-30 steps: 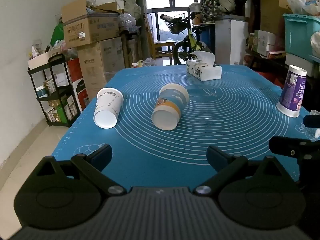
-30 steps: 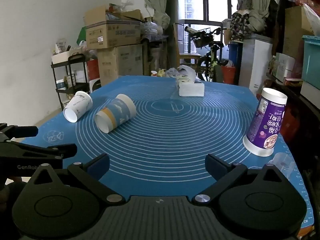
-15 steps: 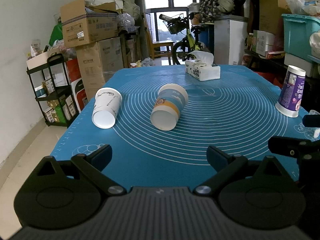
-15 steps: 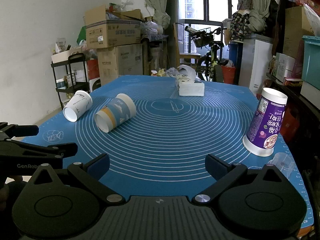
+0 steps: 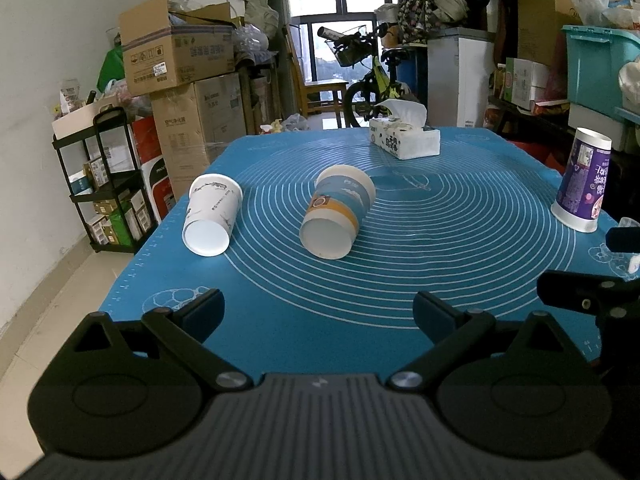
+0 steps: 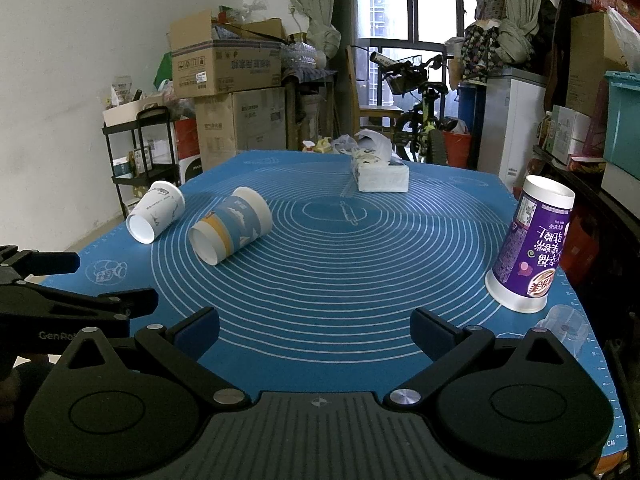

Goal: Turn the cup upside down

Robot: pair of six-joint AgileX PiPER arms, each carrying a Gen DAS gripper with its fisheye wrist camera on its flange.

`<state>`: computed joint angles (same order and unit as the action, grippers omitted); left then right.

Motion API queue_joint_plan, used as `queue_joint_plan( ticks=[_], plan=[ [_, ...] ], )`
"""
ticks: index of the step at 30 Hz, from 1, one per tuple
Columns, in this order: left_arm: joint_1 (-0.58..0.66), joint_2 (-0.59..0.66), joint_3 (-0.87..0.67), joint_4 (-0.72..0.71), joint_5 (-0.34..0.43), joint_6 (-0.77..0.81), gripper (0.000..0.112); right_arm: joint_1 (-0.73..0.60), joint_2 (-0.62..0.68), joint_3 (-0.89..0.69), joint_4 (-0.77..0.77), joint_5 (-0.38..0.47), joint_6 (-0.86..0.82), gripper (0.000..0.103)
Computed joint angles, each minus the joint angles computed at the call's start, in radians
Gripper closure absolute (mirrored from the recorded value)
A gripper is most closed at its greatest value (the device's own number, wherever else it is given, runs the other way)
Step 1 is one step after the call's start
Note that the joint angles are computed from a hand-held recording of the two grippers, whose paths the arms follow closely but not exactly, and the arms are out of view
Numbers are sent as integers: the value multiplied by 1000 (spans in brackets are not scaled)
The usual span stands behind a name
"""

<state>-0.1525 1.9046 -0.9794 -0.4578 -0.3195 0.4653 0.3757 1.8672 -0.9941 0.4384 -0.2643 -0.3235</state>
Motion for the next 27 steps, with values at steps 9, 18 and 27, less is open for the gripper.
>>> queue_joint_plan(
  ticks=[9, 18, 27],
  plan=[
    [0, 1, -1, -5, 1, 5, 13, 1, 0, 0, 4, -1, -3, 2],
    [-1, 4, 0, -10, -3, 9, 13, -1, -3, 4, -13, -1, 14, 2],
    [-2, 5, 1, -12, -4, 10, 13, -3, 5, 1, -40, -6, 37, 2]
  ],
)
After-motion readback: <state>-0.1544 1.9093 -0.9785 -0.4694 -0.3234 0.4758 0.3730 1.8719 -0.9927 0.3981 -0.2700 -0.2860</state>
